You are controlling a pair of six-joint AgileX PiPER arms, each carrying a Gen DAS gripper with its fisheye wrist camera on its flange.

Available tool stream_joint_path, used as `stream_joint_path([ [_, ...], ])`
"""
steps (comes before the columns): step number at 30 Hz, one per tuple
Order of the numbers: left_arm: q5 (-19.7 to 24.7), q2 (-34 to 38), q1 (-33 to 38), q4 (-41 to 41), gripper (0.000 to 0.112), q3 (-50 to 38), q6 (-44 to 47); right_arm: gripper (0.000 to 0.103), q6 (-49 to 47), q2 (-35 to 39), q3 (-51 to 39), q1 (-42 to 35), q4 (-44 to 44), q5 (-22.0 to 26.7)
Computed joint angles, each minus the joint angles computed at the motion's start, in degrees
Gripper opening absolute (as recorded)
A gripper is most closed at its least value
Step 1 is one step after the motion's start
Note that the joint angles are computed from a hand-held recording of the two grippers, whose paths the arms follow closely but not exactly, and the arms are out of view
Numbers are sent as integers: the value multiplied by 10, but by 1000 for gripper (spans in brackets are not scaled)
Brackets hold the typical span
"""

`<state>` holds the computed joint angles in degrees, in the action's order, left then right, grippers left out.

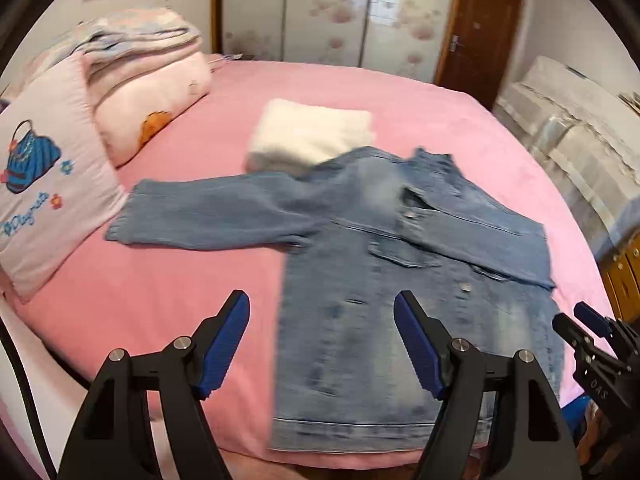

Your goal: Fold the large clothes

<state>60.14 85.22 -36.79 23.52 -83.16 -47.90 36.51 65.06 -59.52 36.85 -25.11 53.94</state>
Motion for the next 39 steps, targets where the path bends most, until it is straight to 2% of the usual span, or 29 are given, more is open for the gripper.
stream_joint_path([
  [3,-2,-8,104,-86,74,-1,100,50,11,45,-31,38,-10,-5],
  [7,5,20,261,-216,74,-20,246,50,9,116,-86,62,-10,-22],
  [11,12,85,388,-297,74,-62,340,50,-13,210,-169,59,13,-39],
  [16,23,222,523,-420,74,-156,418,50,-30,332,-285,52,20,-49],
  [25,53,453,575,-423,74,-352,367,50,-98,551,-517,22,114,-4],
  [29,75,537,581,-421,74,-432,324,50,-113,592,-546,14,138,3],
  [35,52,564,564,-388,73,-458,276,50,-118,592,-502,-5,160,-18],
  [37,30,555,542,-336,44,-451,255,50,-118,583,-478,-14,171,-27],
  [38,10,544,534,-318,18,-435,250,50,-118,579,-467,-18,175,-31],
  [39,-10,531,525,-302,8,-418,242,50,-117,571,-448,-24,180,-39],
])
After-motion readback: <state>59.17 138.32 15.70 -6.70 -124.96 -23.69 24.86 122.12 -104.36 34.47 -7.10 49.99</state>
